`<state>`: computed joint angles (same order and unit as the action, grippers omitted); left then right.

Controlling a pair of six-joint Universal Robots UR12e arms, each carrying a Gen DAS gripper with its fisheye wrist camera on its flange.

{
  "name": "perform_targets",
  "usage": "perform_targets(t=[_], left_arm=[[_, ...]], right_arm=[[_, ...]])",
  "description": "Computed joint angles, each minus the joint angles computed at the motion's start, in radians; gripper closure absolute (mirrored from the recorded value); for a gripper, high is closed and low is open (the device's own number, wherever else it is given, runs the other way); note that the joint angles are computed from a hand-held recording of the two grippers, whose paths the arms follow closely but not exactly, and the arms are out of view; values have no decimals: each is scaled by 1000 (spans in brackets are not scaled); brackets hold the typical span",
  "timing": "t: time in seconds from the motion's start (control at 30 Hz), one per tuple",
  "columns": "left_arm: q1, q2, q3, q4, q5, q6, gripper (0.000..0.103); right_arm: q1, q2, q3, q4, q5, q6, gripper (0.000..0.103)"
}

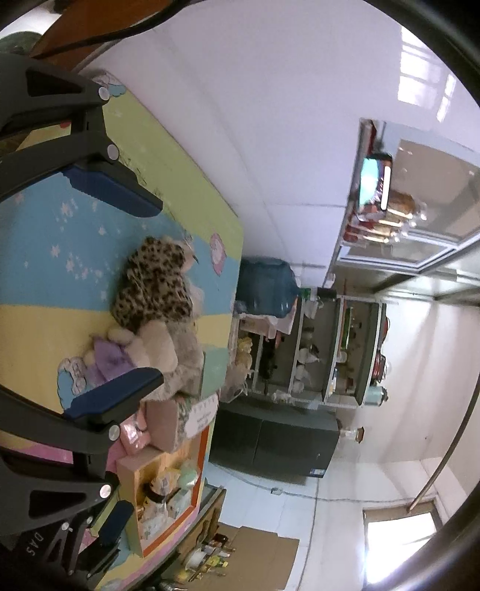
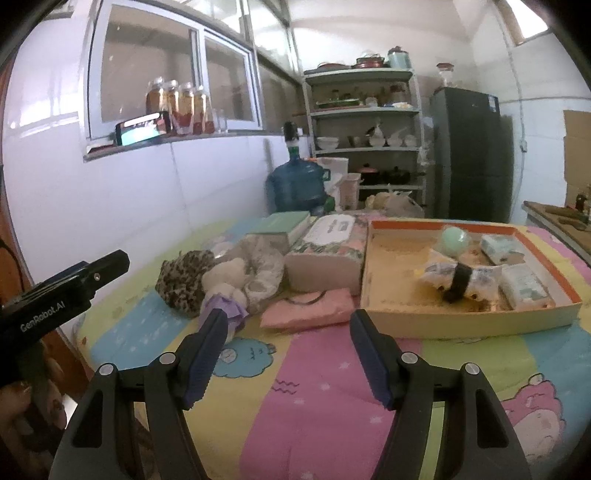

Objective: Organize soft objects
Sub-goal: 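Move both open tools away from the tray toward the pile of plush toys, then grasp the cream teddy bear with the right tool while the left tool grasps the leopard plush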

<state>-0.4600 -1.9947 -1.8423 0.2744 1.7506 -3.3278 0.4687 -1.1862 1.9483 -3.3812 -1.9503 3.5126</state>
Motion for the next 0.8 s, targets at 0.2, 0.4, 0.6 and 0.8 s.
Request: perform_targets(t=[0.2,0.4,0.6,0.8], left_arm=[[14,-4,-8,-1,15,-7,19],[27,-7,-13,-2,13,-9,19],[45,-6,-22,-1,-2,-23,19],[58,-8,-30,5,-10,-40,19]], right_arm=[[1,23,-30,40,53,-16,33],[-8,51,-73,80,146,-35,33],[-40,72,-120,105,303,-58,33],[-47,93,-189,235,300,-90,36]])
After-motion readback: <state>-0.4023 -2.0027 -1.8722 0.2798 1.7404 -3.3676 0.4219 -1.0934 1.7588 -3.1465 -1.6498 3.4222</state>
